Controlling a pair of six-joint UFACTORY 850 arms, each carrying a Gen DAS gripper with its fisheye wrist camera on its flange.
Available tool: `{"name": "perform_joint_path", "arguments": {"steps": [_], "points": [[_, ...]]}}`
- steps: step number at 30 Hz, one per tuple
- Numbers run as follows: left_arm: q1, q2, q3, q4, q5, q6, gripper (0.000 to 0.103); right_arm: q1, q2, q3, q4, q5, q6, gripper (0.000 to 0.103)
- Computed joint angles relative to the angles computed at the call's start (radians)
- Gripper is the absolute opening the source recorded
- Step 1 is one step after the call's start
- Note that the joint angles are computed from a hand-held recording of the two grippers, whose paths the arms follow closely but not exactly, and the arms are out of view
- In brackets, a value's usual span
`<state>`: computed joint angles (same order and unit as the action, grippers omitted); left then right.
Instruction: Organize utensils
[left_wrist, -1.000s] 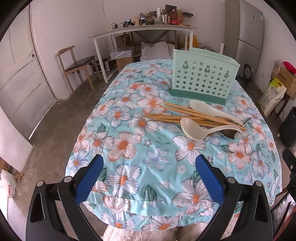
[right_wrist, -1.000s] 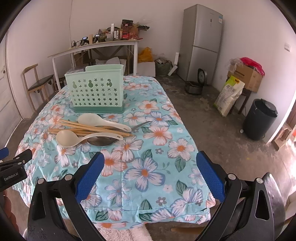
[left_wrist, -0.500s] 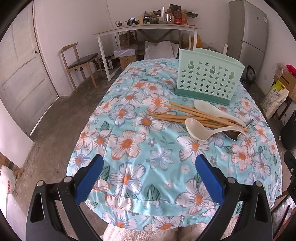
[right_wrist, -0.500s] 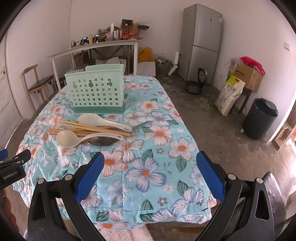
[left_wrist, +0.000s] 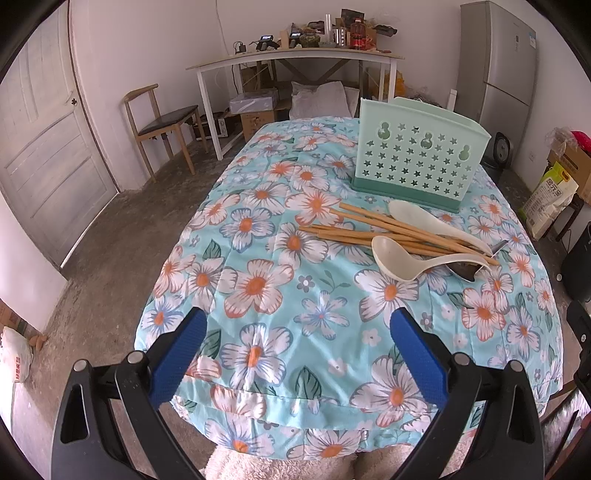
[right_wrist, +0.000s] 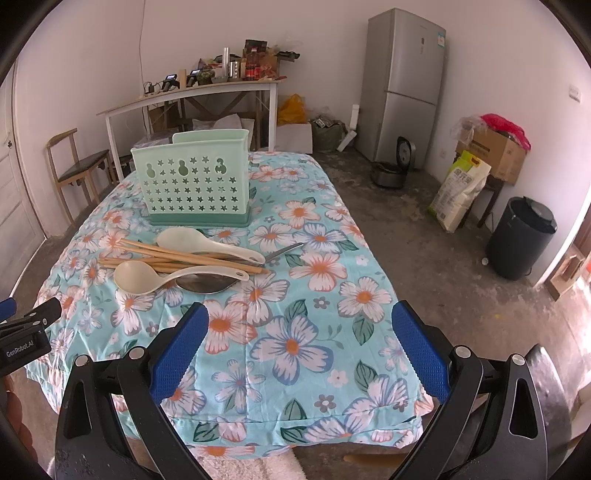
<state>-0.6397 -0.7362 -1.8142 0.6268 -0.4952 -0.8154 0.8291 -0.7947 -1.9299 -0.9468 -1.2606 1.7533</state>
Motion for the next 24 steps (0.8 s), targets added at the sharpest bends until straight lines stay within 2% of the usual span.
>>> {"name": "perform_joint_path", "arguments": {"steps": [6,12,17,24], "points": [[0.003,0.001,-0.004,-0.004,0.0,0.002,0.097,-0.005,-0.002,-0.007,-0.005,0.005,-0.006,0.095],[0.007,-0.016,-0.032,-0.053,0.017,0.07,0.097,-0.011,-0.006,-0.007,-0.007,0.016,-0.012,0.095],[0.006,-0.049,-0.07,-0.051,0.013,0.101,0.097,-0.024,0.002,0.023,0.006,0.069,0.001,0.095],[0.029,-0.132,-0.179,-0.282,-0.028,0.323,0.097,-0.048,-0.01,0.044,0.029,0.142,-0.008,0.095]]}}
